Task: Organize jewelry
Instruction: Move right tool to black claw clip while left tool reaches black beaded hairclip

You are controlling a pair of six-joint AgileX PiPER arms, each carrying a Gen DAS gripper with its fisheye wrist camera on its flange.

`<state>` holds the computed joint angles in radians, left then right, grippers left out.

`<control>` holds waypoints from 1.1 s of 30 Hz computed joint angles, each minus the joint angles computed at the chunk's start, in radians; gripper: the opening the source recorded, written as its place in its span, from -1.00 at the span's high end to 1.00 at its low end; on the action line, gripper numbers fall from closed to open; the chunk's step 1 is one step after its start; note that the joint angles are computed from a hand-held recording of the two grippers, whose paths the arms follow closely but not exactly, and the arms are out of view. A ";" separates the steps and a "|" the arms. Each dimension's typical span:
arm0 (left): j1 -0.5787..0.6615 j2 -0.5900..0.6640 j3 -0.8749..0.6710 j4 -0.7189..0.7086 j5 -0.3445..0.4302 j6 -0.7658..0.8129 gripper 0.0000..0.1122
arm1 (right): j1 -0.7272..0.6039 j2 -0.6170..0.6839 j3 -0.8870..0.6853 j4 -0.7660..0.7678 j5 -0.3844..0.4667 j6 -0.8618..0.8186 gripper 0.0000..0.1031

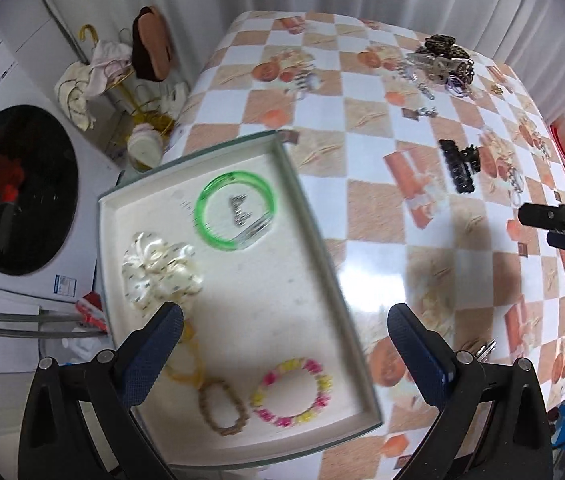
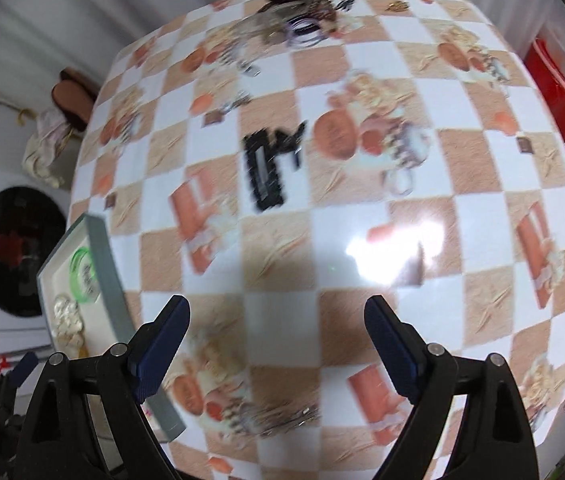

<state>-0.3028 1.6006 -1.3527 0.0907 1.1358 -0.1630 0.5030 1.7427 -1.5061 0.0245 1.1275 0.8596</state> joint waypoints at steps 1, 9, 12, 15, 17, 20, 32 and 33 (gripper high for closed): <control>-0.015 0.010 -0.010 0.007 0.001 -0.018 -0.84 | -0.015 0.003 -0.003 0.000 -0.001 -0.014 -0.76; -0.133 0.111 -0.118 0.050 0.042 -0.155 -0.84 | -0.131 0.055 -0.042 0.072 -0.006 -0.181 -0.76; -0.170 0.157 -0.161 0.055 0.055 -0.199 -0.84 | -0.167 0.079 -0.060 0.104 -0.008 -0.239 -0.76; -0.207 0.208 -0.206 0.063 0.058 -0.234 -0.84 | -0.200 0.106 -0.077 0.140 -0.023 -0.282 -0.74; -0.223 0.233 -0.225 0.065 0.052 -0.246 -0.84 | -0.218 0.129 -0.093 0.160 -0.033 -0.311 -0.64; -0.251 0.274 -0.254 0.084 0.040 -0.271 -0.84 | -0.236 0.176 -0.127 0.184 -0.043 -0.350 -0.45; -0.292 0.398 -0.344 0.091 -0.003 -0.320 -0.84 | -0.254 0.334 -0.248 0.195 -0.075 -0.433 0.13; -0.293 0.407 -0.354 0.090 -0.005 -0.320 -0.84 | -0.257 0.336 -0.245 0.197 -0.079 -0.441 0.19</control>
